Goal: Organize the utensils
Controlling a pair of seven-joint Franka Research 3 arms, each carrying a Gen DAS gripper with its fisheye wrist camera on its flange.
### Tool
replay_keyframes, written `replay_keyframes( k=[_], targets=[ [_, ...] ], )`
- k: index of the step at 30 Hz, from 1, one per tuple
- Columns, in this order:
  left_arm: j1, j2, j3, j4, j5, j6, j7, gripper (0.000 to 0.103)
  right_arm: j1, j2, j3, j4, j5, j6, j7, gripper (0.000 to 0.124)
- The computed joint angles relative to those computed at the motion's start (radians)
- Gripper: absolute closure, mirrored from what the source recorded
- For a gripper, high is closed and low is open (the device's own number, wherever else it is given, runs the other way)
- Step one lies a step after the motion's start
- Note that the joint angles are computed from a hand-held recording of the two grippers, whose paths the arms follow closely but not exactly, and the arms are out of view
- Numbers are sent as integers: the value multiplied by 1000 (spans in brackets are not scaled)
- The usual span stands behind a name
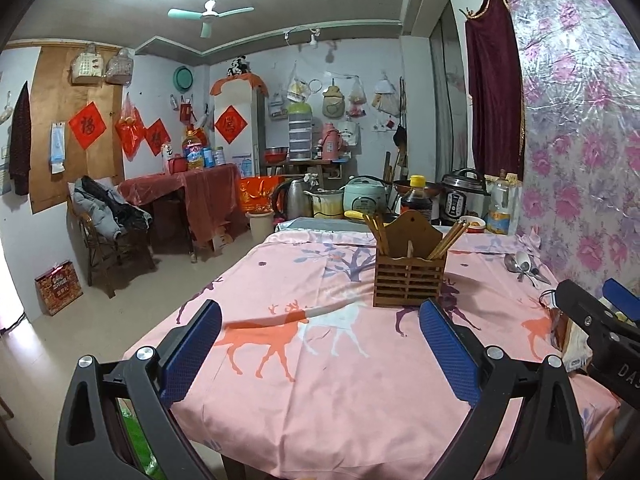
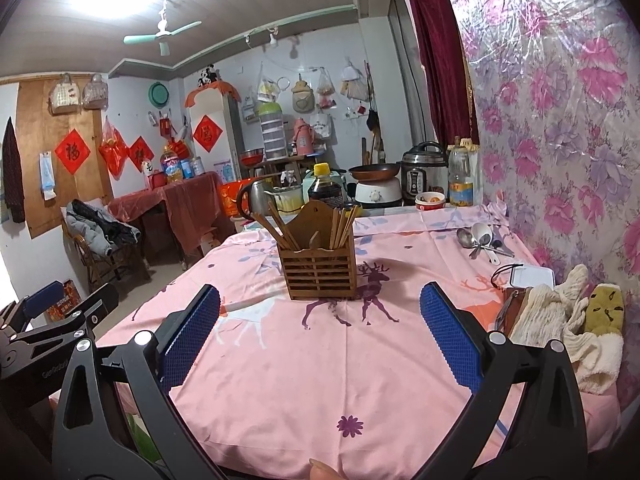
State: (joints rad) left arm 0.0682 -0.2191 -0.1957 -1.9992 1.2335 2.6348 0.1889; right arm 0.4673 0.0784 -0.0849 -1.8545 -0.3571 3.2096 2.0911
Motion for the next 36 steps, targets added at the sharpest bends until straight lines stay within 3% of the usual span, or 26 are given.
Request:
replay_keyframes(
  k=[8, 13, 36],
  targets=[
    [3, -10, -1, -8, 2, 6, -10, 6, 5, -4, -9, -1, -47, -3, 28, 28],
    [5, -11, -1, -10, 0, 9, -7, 6, -23, -3, 29, -5, 12, -6, -36, 28],
    [7, -6, -7, -5, 9, 1, -27, 6, -9, -4, 28, -10, 64, -3, -102, 28]
  ],
)
